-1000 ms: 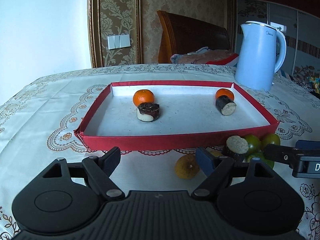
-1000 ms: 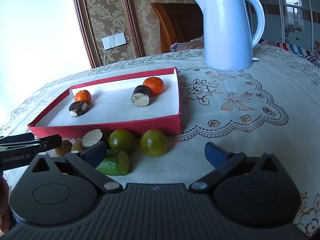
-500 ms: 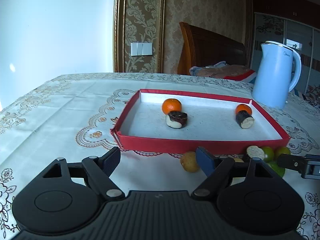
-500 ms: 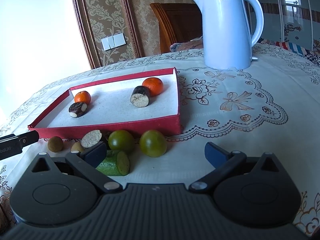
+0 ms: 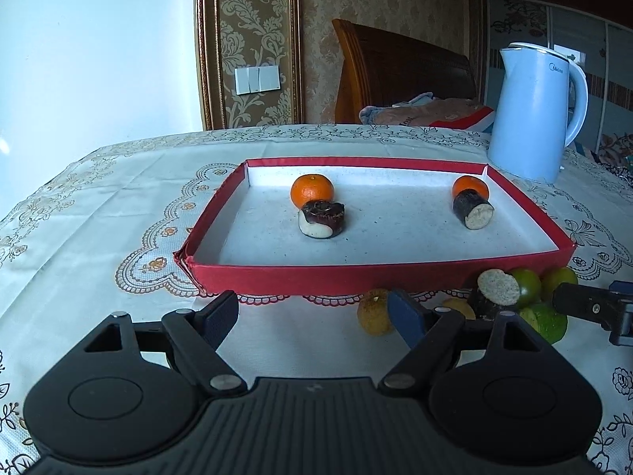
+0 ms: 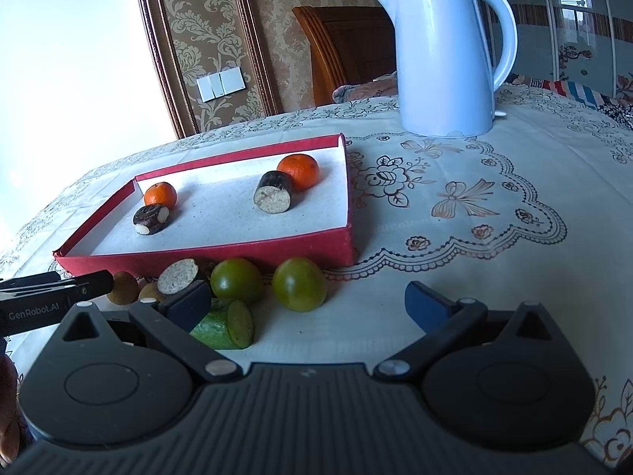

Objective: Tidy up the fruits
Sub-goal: 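Move both open grippers over the fruit row beside the tray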

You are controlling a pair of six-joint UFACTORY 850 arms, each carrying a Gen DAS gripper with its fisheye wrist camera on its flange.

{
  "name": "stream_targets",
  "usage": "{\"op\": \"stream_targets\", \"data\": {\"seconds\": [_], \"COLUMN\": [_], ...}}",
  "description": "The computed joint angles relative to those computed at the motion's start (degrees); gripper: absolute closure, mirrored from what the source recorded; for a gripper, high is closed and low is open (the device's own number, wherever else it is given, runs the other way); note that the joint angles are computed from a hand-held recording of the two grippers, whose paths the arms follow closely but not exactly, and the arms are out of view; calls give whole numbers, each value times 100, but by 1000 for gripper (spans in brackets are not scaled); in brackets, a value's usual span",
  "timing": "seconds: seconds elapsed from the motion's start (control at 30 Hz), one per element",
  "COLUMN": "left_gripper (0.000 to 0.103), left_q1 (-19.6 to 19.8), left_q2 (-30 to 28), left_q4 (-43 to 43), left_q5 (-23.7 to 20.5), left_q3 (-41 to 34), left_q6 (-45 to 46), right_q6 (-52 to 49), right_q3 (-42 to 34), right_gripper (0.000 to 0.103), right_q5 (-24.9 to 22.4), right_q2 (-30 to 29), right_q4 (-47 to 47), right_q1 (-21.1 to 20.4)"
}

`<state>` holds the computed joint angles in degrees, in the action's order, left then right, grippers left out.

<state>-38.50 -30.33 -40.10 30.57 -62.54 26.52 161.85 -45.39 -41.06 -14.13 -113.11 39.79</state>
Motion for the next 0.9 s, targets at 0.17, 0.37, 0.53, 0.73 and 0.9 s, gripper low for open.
{"op": "stream_targets", "data": {"seconds": [0.17, 0.37, 0.53, 0.73, 0.9], "left_gripper": [20, 19, 20, 20, 20], "left_q1": [-13, -106, 35, 19, 94], "left_q2": [-4, -19, 186, 119, -2], "left_q4": [387, -517, -417, -245, -551], "left_q5": [-145, 359, 458, 137, -267], "left_q3": [-19, 19, 306, 191, -20], "left_q6": [-45, 691, 337, 393, 667], "right_q6": [79, 110, 145, 114, 98], "right_q3": [9, 16, 25, 13, 9], "right_gripper": [0, 0, 0, 0, 0], "right_q5": [40, 64, 74, 90, 85], "right_q2": [14, 13, 20, 15, 12], "right_q4": [44, 23, 7, -11, -14], "right_q1": [-31, -49, -48, -59, -54]}}
